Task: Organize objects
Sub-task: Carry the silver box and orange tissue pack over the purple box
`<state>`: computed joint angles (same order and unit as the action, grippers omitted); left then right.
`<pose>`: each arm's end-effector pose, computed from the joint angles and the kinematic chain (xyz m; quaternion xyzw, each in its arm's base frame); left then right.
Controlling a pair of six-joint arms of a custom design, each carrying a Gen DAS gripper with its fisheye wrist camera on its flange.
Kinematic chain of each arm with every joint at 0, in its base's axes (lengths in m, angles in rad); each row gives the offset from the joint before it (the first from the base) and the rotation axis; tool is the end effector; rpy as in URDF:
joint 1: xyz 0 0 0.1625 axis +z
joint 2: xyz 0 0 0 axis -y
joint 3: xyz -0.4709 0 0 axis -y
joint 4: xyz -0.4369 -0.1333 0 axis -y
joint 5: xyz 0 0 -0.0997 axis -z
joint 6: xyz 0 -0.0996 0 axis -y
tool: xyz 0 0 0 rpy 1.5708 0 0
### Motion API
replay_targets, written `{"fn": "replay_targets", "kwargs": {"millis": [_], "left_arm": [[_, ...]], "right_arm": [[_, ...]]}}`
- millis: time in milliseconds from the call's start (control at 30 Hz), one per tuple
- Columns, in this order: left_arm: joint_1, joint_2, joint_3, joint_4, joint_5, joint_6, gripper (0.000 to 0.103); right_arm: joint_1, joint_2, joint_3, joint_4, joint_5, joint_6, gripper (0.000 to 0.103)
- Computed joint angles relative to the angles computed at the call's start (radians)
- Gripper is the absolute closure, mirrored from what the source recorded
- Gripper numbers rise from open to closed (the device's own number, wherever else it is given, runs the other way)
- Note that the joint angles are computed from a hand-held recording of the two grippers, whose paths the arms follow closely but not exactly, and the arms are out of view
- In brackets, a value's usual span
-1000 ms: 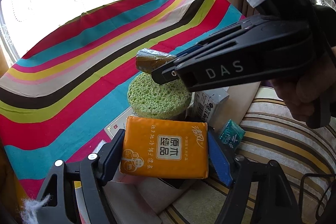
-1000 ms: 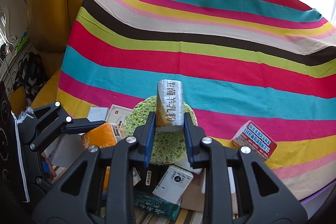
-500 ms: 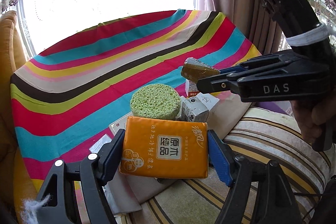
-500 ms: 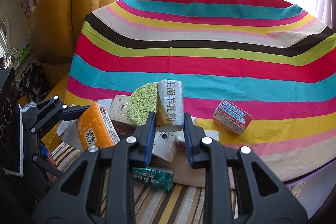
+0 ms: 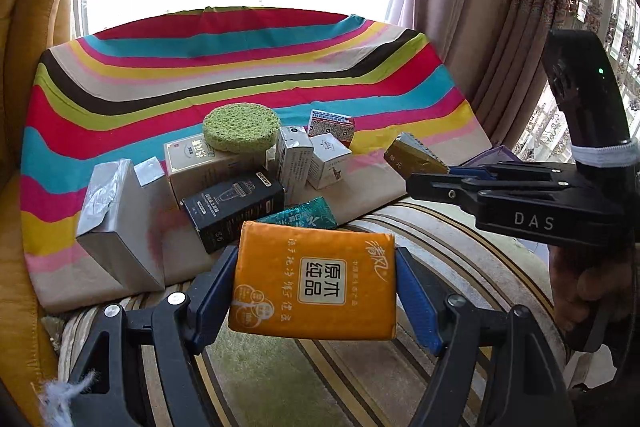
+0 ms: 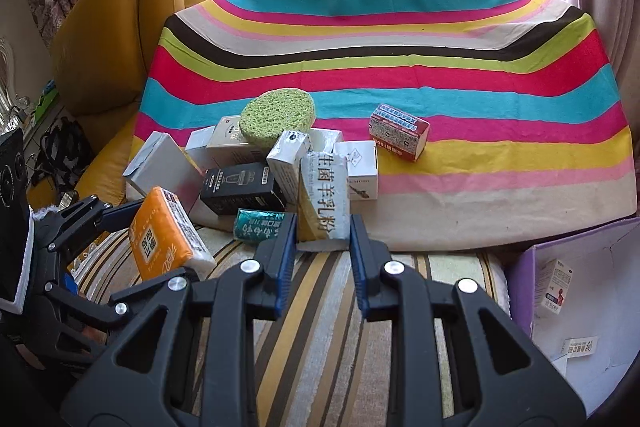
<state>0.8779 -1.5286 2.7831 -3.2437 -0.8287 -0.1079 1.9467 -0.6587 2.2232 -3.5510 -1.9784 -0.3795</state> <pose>-0.0224 -0.3410 0.1912 0.1908 0.8946 -0.3165 0.2512 0.2720 -0.4337 -0.0295 0.3146 -0.9061 0.2017 0.1984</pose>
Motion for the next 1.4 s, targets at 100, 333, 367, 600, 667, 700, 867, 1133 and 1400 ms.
{"fn": "replay_targets", "kwargs": {"millis": [100,333,367,600,667,700,867,1133,1400], "left_arm": [[-0.033,0.023,0.021,-0.009,0.011,-0.062,0.027],[-0.073,0.13,0.024,-0.11,-0.017,-0.067,0.027],[-0.07,0.15,0.017,-0.131,-0.027,-0.052,0.027],[-0.091,0.28,-0.035,-0.191,-0.073,-0.002,0.027],[-0.102,0.32,-0.053,-0.194,-0.085,0.008,0.027],[-0.107,0.336,-0.061,-0.193,-0.09,0.014,0.027],[-0.134,0.4,-0.103,-0.185,-0.104,0.04,0.027],[-0.155,0.504,-0.196,-0.15,-0.154,0.079,0.027],[-0.188,0.609,-0.287,-0.113,-0.184,0.125,0.027]], "right_arm": [[-0.011,-0.011,0.046,-0.045,-0.025,-0.001,0.073],[-0.056,-0.047,0.145,-0.135,-0.057,0.006,0.073],[-0.066,-0.053,0.158,-0.147,-0.054,0.01,0.073],[-0.133,-0.11,0.239,-0.243,-0.06,0.016,0.073],[-0.154,-0.135,0.26,-0.264,-0.068,0.016,0.073],[-0.164,-0.147,0.27,-0.274,-0.073,0.015,0.073],[-0.208,-0.191,0.307,-0.341,-0.115,-0.013,0.073],[-0.29,-0.239,0.353,-0.416,-0.145,-0.051,0.073],[-0.364,-0.287,0.384,-0.452,-0.141,-0.06,0.073]]}}
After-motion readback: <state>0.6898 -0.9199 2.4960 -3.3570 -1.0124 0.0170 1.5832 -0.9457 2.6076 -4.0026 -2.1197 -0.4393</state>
